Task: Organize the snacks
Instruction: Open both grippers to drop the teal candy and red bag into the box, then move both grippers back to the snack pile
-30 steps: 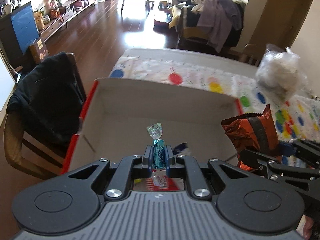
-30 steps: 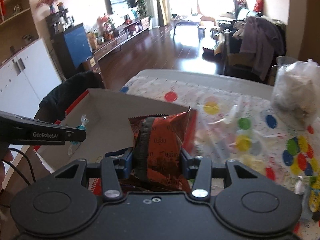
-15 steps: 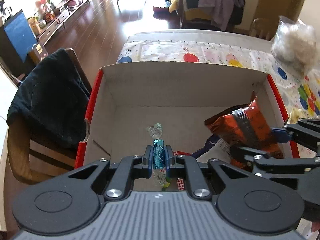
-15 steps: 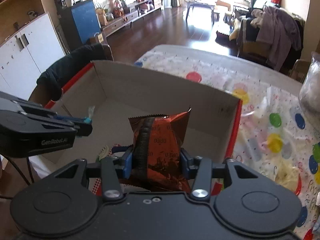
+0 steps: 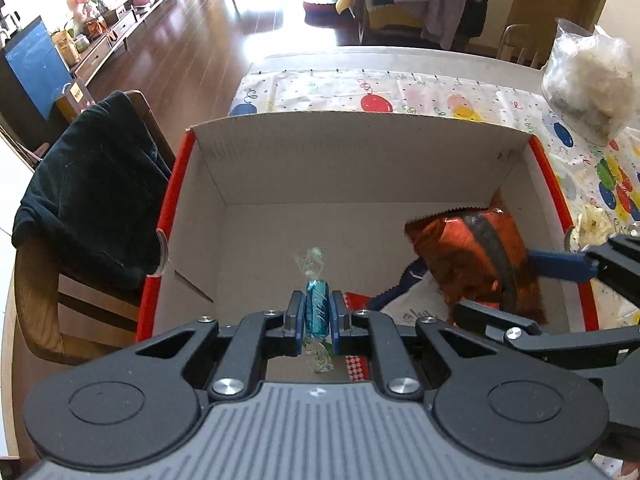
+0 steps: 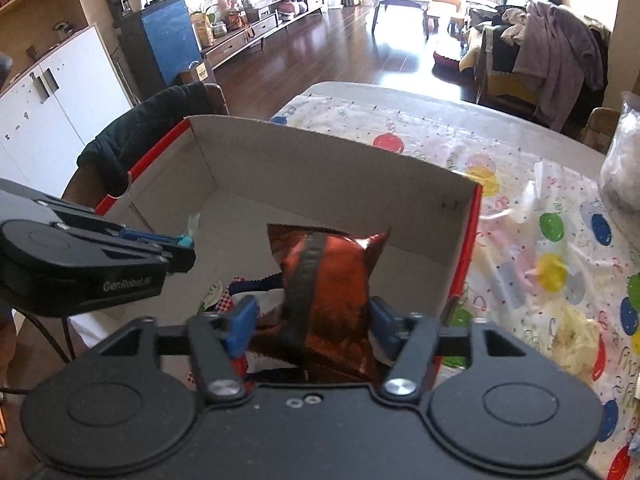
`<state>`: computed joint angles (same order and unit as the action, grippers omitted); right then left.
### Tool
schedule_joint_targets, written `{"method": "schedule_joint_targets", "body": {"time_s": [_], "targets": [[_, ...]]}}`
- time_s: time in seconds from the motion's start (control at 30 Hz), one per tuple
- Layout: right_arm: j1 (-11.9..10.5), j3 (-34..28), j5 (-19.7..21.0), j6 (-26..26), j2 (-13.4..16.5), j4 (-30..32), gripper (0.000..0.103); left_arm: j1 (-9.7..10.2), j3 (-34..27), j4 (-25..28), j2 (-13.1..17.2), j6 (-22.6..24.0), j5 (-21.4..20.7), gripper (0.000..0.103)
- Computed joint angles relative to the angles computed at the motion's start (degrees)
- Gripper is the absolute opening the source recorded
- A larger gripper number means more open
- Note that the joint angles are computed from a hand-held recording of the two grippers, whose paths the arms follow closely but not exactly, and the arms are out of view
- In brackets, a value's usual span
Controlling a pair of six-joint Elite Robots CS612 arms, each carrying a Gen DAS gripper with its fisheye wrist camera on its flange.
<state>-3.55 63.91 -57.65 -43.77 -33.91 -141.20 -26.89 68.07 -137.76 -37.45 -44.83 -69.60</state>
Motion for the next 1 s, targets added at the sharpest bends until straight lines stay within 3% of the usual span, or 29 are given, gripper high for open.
{"method": "schedule_joint_targets", "body": {"time_s": [0.23,0.47,0.7,0.83,1.0], "targets": [[-0.63,1.00,1.88,-0.72,-0.95,-0.06,0.075,-0.25,1.11,-0.66,-0.59,-1.94,-0.34,0.014],[-1.67,2.39,4.47,-1.34,-2.22,-0.83,0.082,-1.02,2.19,-2.67,-1.55,-2.11,0.84,0.028],[-3.28,3.58,7.23,-1.88,-3.30,-1.97,0.088,-2.11,2.18,-5.55,-1.99,-1.51,2.22,0.031],[-4.57,3.65,9.12,-1.76,-3.58,-1.94,0.093,-3.08,1.68,-7.95,-1.88,-0.64,3.83,0.061],[-6.39,3.64,11.03,-1.80,-3.75,-2.19,0.097,-4.19,0.02,-10.14,-1.18,1.38,4.76,0.065]]}}
